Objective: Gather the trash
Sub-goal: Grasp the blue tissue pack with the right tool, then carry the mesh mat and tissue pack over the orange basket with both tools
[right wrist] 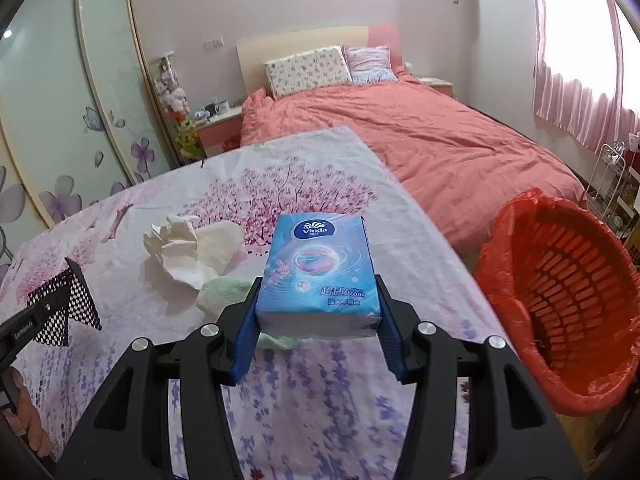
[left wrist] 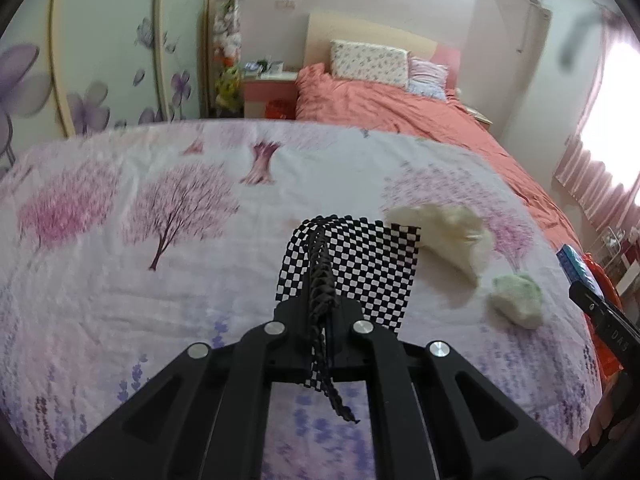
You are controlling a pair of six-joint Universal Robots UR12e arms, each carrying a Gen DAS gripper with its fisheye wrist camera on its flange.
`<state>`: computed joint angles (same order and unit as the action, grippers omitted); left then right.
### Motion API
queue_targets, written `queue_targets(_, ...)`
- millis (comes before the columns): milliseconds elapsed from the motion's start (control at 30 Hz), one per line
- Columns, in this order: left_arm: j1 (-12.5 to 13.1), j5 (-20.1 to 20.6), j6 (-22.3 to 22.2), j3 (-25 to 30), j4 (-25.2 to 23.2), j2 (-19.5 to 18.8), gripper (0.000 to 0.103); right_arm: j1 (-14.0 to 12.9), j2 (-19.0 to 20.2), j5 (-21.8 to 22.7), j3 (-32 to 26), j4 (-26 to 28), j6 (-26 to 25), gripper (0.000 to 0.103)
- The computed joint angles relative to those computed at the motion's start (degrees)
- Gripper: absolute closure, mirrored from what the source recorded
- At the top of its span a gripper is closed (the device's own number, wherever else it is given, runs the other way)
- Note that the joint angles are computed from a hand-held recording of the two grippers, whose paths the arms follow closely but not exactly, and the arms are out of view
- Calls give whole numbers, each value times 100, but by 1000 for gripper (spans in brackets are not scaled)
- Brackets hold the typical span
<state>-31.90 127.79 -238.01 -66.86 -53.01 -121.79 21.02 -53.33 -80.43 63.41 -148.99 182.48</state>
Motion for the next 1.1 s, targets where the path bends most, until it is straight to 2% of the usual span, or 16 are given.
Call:
queue_targets(300,-196,170,426,613,110,-292,97,-176,-302,214,441,-537,19,51)
queue_targets(533,-341,242,1078,1359,269,-662,97,-310,-478,339,703,-941,-17,51)
queue_targets(800,-455,-74,1727,2255,488,-1165,97,-498,-611,367,962,-1277,75,51)
queue_targets(1100,-546,-625,2264,3786,244,-2048,97,-742,-733,106,1221,-1623,218,51)
